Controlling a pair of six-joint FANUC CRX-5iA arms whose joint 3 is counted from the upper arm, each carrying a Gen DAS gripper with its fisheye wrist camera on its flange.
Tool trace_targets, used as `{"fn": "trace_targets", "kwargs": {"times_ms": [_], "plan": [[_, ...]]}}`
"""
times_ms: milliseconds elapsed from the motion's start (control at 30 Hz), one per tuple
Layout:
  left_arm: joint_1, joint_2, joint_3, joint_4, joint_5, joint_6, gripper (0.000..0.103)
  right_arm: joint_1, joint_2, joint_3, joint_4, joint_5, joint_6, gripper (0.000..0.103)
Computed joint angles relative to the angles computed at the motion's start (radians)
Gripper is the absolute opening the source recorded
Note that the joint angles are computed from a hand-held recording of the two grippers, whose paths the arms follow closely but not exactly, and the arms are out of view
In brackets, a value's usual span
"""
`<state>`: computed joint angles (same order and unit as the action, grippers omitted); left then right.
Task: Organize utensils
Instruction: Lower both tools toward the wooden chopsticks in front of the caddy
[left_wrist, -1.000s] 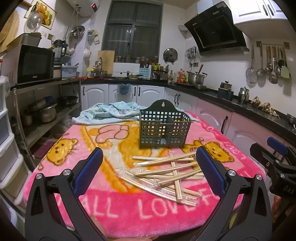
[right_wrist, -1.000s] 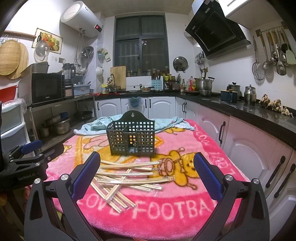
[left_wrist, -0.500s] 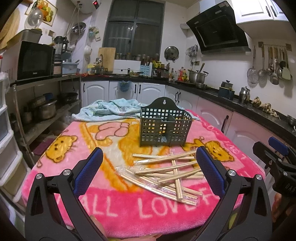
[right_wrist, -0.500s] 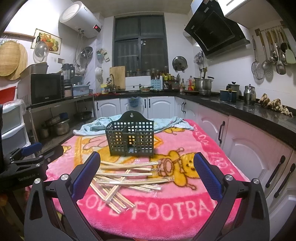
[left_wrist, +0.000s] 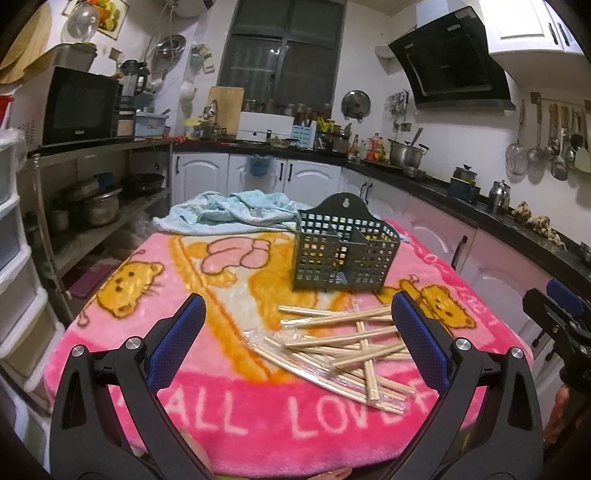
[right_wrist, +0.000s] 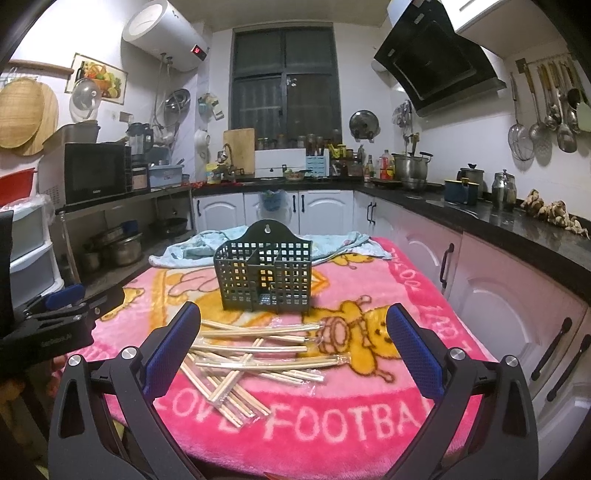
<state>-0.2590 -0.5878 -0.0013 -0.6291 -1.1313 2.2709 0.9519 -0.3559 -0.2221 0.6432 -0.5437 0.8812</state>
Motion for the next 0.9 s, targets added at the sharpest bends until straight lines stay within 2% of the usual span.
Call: {"fn": "trace_targets", "kwargs": {"times_ms": [100,267,400,467,600,667,767,900], "plan": [[0.061,-0.007,-0.008,0.041,0.009,-0.024,0.093,0.0,0.009,0.021,-0.059,0.001,0.066,0.098],[0.186,-0.02,-0.026,0.13,0.019,-0.081,0.093,-0.006,0.055,0.126,-0.272,-0.063,0.269,0.098],[0.338,-0.049,-0.068,0.26,0.059,-0.175,0.093,-0.027,0.118,0.234,-0.433,-0.16,0.417,0.098],[0.459,-0.074,-0.11,0.384,0.086,-0.255,0.093,-0.051,0.17,0.31,-0.52,-0.218,0.477,0.098],[0.596,-0.085,-0.141,0.49,0.069,-0.339,0.093,-0.076,0.218,0.369,-0.544,-0.258,0.503,0.098],[0.738,-0.11,-0.198,0.648,0.085,-0.453,0.093,-0.087,0.246,0.395,-0.546,-0.266,0.509,0.098],[0.879,-0.13,-0.264,0.82,0.087,-0.585,0.093,-0.102,0.283,0.431,-0.557,-0.276,0.518,0.098],[0.97,-0.125,-0.315,0.962,0.073,-0.696,0.093,-0.121,0.327,0.466,-0.56,-0.282,0.542,0.098]]}}
